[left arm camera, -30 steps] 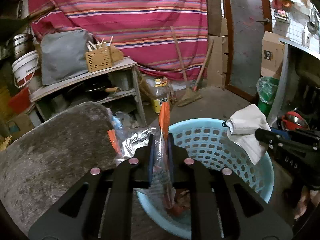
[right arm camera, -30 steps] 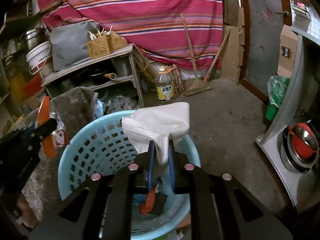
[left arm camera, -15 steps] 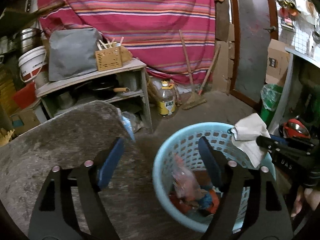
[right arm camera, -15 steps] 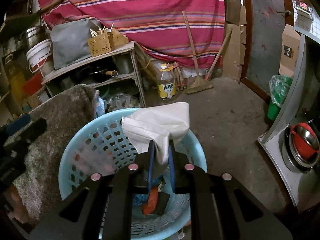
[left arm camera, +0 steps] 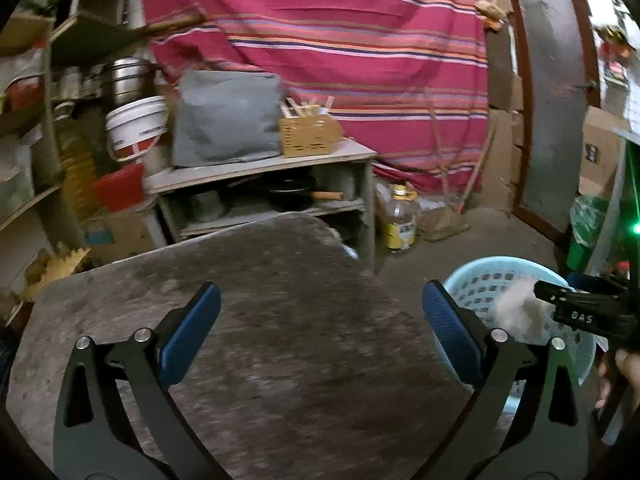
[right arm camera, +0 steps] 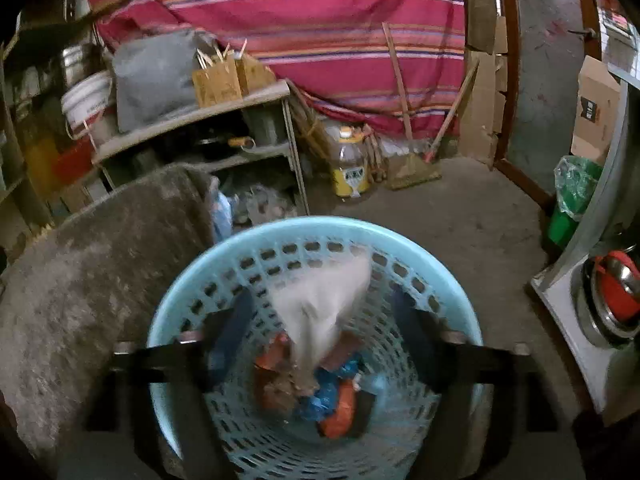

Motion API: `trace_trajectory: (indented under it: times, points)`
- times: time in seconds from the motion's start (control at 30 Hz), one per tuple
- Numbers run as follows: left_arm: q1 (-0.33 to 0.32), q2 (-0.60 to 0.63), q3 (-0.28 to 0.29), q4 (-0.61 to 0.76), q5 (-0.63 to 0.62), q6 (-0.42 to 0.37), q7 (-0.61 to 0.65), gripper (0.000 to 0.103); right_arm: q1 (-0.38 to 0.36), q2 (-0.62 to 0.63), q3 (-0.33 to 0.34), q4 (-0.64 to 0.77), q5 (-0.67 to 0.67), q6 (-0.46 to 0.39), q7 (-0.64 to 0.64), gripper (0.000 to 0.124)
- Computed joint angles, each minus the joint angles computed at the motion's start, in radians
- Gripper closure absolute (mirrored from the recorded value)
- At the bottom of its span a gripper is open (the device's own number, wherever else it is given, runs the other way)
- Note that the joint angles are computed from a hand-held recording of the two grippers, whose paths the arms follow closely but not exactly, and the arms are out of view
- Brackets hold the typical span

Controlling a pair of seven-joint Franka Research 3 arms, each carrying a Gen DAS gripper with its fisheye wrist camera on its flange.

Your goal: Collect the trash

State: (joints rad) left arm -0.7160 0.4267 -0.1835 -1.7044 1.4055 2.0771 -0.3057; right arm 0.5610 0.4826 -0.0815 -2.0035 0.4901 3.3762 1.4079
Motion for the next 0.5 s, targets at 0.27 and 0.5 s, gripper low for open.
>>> trace_trajectory:
  times: [0.27,0.5]
  points:
    - [0.038,-0.186,-0.058,-0.233,-0.001,-0.076,-0.122,0.005,0.107,-0.028,-0.071,-0.042,0.061,0.019,0.007,0.034]
    - [0.061,-0.325,-0.147,-0.411,-0.051,-0.188,-0.227,0.005,0.076,-0.113,0.058,-0.155,0.121,0.197,-0.053,0.025]
